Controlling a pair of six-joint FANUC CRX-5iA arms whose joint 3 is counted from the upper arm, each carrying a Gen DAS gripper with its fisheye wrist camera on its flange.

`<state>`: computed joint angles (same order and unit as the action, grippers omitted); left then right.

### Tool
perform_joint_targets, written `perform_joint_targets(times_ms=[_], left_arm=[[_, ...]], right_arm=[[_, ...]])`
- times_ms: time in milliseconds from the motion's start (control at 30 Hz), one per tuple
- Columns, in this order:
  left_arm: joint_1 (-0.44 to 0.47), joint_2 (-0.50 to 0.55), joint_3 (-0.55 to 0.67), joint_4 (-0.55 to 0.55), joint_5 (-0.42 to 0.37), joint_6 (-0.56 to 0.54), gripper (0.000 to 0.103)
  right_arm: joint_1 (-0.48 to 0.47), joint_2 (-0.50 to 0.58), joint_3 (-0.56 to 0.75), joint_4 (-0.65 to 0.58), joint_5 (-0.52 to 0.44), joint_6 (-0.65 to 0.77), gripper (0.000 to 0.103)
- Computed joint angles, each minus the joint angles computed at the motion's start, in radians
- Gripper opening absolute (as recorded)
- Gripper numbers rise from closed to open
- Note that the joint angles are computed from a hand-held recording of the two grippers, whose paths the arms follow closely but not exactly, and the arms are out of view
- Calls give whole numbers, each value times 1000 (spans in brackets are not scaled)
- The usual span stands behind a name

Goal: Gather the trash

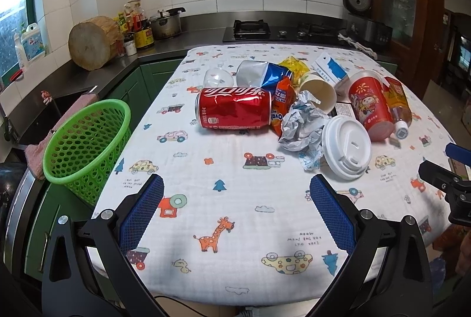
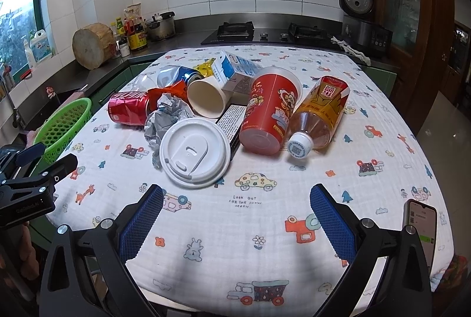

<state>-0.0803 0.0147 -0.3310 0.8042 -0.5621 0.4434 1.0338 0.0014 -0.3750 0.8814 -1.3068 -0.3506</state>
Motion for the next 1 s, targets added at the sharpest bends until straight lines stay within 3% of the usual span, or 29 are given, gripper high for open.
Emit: perform_joint_targets(times_ms=[1000], left_arm=[[11, -5, -1, 13, -6, -2, 98]], right_arm=[[-3, 9, 2, 19, 28, 15, 97]])
